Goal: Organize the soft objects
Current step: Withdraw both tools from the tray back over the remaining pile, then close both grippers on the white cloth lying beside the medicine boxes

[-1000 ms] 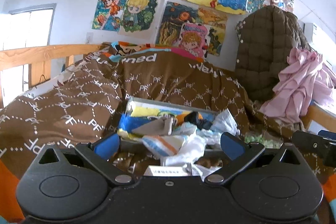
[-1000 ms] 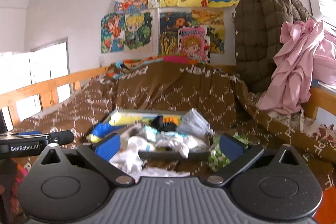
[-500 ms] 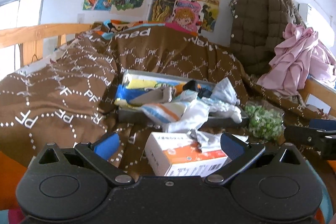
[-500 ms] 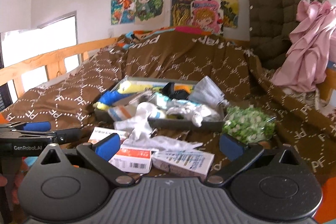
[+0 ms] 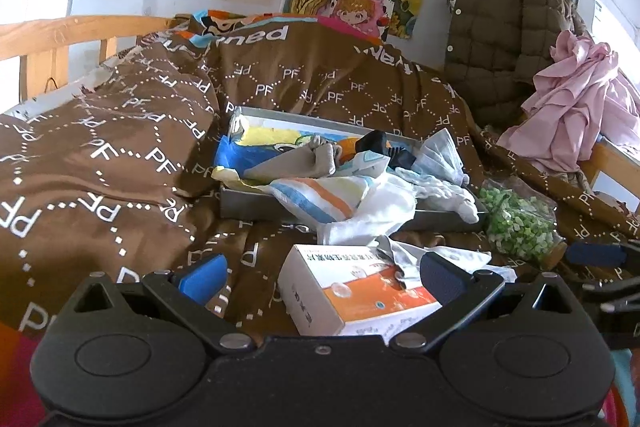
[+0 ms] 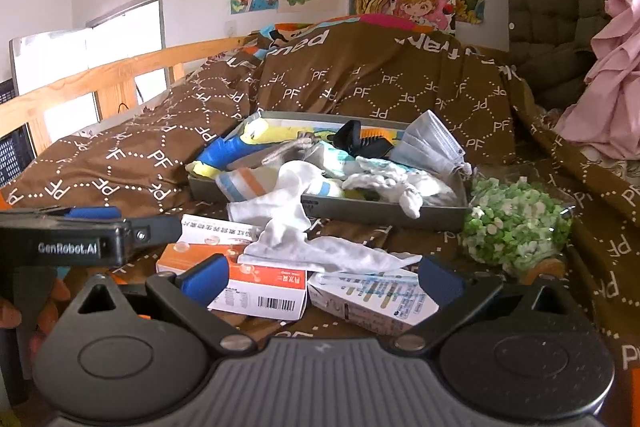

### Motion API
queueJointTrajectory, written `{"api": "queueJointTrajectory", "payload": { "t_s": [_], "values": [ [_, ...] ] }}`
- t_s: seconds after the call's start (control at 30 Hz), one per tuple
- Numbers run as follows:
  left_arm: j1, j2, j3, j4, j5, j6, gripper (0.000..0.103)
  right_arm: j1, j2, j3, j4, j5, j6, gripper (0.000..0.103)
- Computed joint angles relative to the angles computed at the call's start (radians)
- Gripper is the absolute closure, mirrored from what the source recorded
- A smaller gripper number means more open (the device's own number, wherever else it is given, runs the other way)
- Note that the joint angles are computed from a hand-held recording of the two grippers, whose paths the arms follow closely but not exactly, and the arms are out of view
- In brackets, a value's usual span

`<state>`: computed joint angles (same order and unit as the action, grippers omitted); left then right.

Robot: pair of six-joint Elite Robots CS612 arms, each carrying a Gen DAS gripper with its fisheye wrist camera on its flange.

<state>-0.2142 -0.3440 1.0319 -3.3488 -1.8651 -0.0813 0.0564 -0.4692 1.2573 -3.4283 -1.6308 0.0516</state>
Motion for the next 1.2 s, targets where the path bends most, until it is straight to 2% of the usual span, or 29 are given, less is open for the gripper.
{"api": "queueJointTrajectory", "payload": {
  "t_s": [0.27, 0.47, 0.83, 1.1, 1.2],
  "values": [
    [0.009, 0.047, -0.108, 0.082, -0.033, -0.027, 0.001, -0.003, 0.031, -0.052, 0.021, 0.016, -0.047, 0.0],
    [0.015, 0.092, -0.213, 0.147, -0.079, -0.063, 0.001, -0.011, 0.054, -0.09, 0.037, 0.049, -0.031, 0.0],
    [0.023, 0.199, -0.443, 0.369, -0.208, -0.071, 0.001, -0.017, 0.108, -0.18, 0.08, 0.096, -0.04, 0.0],
    [0.032, 0.329, -0.712, 0.584, -0.328, -0.137, 0.001, -0.02, 0.138, -0.231, 0.119, 0.113, -0.033, 0.0],
    [0.035, 0.36, -0.765, 0.607, -0.348, -0.166, 0.001, -0.021, 0.144, -0.241, 0.125, 0.117, -0.021, 0.0]
  ]
}}
